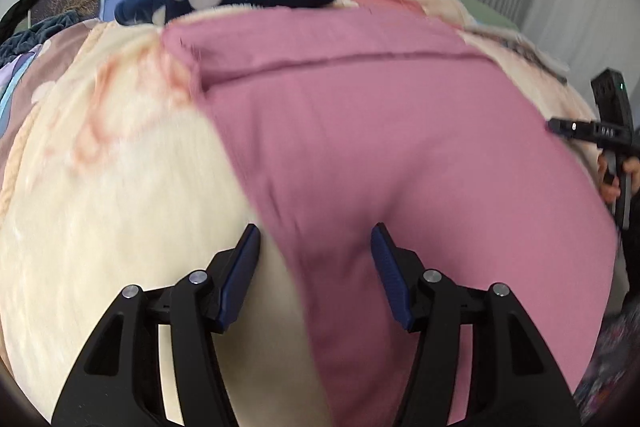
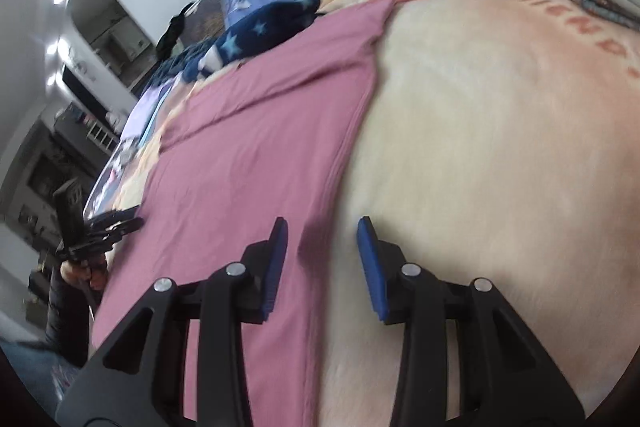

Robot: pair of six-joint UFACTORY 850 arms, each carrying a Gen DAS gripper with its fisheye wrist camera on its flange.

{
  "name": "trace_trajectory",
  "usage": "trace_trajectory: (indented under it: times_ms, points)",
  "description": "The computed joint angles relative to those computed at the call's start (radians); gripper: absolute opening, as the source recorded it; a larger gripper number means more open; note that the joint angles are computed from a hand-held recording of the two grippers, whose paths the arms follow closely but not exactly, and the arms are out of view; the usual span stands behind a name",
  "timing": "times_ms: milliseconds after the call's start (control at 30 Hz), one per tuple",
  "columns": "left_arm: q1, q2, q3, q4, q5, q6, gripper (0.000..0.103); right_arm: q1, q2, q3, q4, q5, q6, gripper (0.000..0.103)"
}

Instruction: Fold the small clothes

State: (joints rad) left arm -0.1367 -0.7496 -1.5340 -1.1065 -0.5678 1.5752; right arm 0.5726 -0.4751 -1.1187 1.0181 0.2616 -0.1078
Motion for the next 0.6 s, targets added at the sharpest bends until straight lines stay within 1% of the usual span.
trace_trajectory:
  times_ms: [33, 67, 100, 167, 233, 300, 333, 400, 500, 600]
  points:
    - [0.008, 0.016, 0.026, -0.026, -0.013, 0.031, 0.059, 0.013, 0.001, 0.004, 0.034, 0.001, -0.044, 0.039]
    - [0.018, 0.02, 0.031, -0.018, -0.05, 0.019, 0.058, 0.029, 0.004, 0.007, 0.103, 0.008, -0.118, 0.039]
    - [0.03, 0.022, 0.032, -0.001, -0.095, -0.002, 0.058, 0.042, 0.01, 0.015, 0.136, 0.012, -0.15, 0.039]
    - [0.048, 0.026, 0.043, 0.028, -0.16, -0.018, 0.058, 0.059, 0.031, 0.041, 0.108, 0.009, -0.111, 0.039]
    - [0.063, 0.043, 0.076, 0.015, -0.183, 0.013, 0.058, 0.072, 0.051, 0.069, 0.056, 0.0, -0.053, 0.039]
    - [0.086, 0.058, 0.112, -0.007, -0.231, 0.046, 0.058, 0.101, 0.074, 0.109, 0.039, 0.014, -0.017, 0.039]
    - [0.098, 0.062, 0.125, -0.009, -0.261, 0.049, 0.058, 0.113, 0.08, 0.124, 0.02, 0.029, 0.015, 0.039]
    - [0.116, 0.079, 0.16, -0.007, -0.304, 0.058, 0.058, 0.133, 0.104, 0.164, -0.075, 0.056, 0.155, 0.039]
    - [0.137, 0.121, 0.228, 0.002, -0.32, 0.098, 0.058, 0.167, 0.149, 0.234, -0.224, 0.092, 0.357, 0.039]
    - [0.159, 0.153, 0.28, 0.015, -0.34, 0.119, 0.058, 0.197, 0.18, 0.281, -0.306, 0.125, 0.456, 0.039]
